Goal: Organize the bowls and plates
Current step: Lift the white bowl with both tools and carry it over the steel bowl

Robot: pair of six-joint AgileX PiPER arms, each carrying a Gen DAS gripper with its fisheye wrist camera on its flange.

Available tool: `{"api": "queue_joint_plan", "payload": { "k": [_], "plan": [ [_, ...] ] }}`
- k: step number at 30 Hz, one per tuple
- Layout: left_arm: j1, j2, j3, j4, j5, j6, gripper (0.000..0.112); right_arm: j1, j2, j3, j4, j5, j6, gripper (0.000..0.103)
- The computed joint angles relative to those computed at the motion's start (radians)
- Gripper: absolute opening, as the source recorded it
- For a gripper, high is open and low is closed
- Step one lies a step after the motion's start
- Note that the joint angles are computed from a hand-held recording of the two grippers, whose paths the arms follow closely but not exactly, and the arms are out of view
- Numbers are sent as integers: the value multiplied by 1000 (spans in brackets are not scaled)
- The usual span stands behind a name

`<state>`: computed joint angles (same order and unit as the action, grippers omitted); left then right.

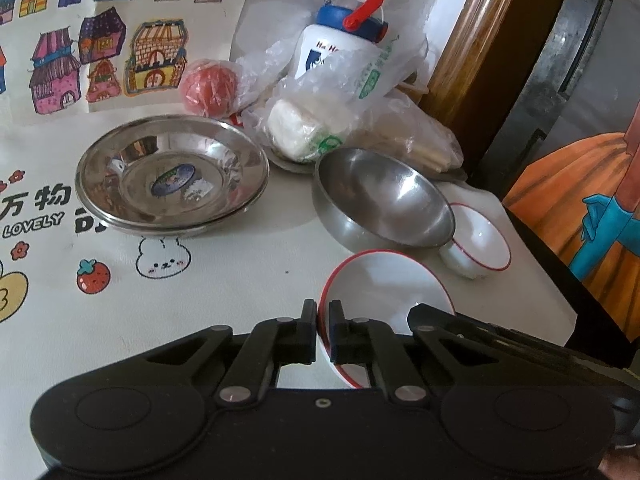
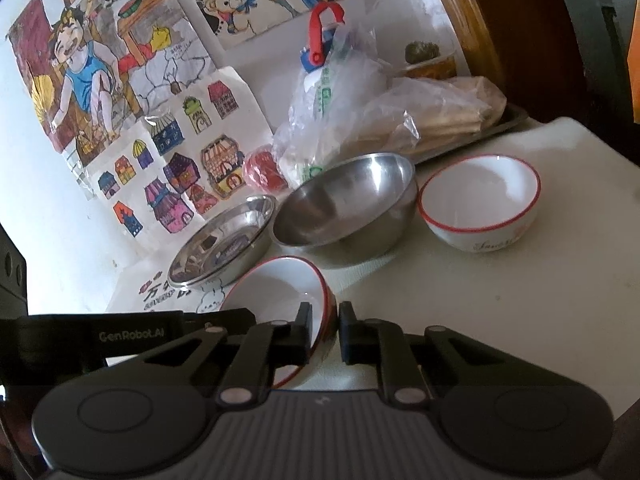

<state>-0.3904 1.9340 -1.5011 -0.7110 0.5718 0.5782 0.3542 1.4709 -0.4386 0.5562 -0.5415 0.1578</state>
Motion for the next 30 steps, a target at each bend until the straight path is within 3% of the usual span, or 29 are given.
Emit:
{"api": "queue_joint_plan", "payload": {
  "k": [7,13,20,30],
  "plan": [
    [-1,-27,-3,-32,5,27,4,27,-74,6,101,-13,-102,15],
    [-19,-10,-100,9,23,-17,4,0,-120,-49,186,20,-257,15],
    [-45,87,-316,117,59,-150,4,-85,-77,-148,129,69,-293,15],
    [-52,227,-543,207,135,-255,4,-167,10,-232,2,120,-217,15]
  ]
}}
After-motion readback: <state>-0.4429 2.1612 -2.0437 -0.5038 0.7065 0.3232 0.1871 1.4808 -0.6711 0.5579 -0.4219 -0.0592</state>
